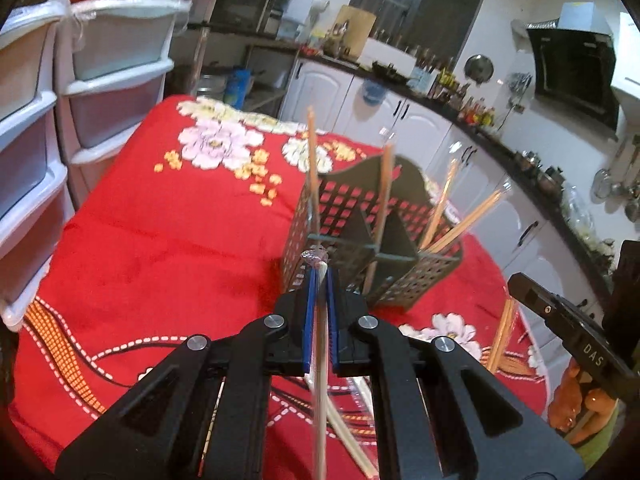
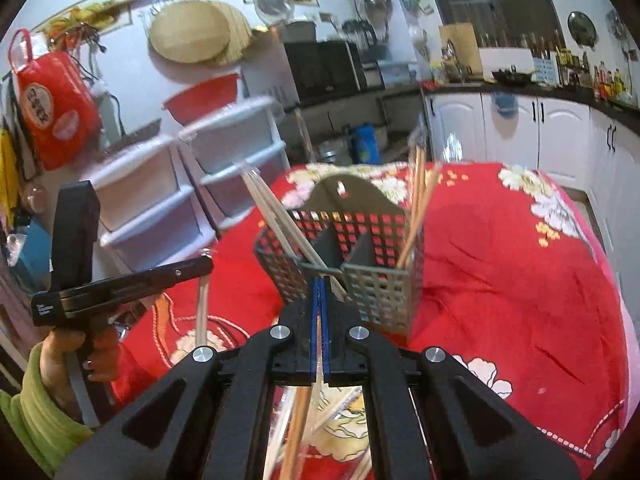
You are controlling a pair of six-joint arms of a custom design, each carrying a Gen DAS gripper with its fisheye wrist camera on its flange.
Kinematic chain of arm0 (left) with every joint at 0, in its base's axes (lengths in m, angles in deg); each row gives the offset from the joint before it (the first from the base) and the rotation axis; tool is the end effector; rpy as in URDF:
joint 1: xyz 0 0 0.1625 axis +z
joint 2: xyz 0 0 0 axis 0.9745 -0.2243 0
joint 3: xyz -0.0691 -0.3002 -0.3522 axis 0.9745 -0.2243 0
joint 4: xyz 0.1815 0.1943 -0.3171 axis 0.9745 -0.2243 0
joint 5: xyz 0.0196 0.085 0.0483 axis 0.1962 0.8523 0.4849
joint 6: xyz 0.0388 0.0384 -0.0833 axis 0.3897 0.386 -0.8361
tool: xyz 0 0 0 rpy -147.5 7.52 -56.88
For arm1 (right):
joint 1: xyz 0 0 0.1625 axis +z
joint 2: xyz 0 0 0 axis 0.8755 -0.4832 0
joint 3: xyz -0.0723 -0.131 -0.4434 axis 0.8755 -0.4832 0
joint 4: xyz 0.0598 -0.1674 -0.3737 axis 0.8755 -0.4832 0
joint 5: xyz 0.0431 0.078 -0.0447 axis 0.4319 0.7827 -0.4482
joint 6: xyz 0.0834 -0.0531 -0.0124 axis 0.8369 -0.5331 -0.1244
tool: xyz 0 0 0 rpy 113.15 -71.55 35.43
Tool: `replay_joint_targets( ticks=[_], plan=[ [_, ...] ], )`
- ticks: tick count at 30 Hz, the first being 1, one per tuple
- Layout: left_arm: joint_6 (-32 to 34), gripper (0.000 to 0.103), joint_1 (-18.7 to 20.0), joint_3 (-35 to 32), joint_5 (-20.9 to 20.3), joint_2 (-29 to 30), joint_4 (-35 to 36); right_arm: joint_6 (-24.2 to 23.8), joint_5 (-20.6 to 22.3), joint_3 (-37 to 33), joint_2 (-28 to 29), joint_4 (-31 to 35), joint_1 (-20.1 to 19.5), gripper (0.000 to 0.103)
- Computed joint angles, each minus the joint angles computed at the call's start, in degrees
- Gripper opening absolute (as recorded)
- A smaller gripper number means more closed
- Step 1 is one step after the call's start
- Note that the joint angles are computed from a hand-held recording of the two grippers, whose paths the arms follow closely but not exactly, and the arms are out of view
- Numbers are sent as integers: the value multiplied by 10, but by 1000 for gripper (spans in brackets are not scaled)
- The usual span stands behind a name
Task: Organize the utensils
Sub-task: 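Lift the held chopsticks with both tools and carry them above the grey caddy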
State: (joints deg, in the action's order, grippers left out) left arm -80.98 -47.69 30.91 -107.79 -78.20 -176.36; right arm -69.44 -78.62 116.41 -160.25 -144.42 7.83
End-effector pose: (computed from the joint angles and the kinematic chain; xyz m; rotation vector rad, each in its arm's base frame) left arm -0.4137 -0.4793 -0.0219 0.2916 2.4341 -1.1806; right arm -0.0203 -0.5154 0.4223 1.0785 -2.6222 0.9911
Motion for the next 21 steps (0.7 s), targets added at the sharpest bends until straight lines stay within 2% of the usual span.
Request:
replay_joint_targets(
  ticks=[10,21],
  plan=[
    [46,1,-21,0,6,-6,-54,-10,55,9,-41,12,-2,1],
    [110,1,-29,-31,10,-5,-87,-4,72,2,-46,-1,8,1]
  ],
)
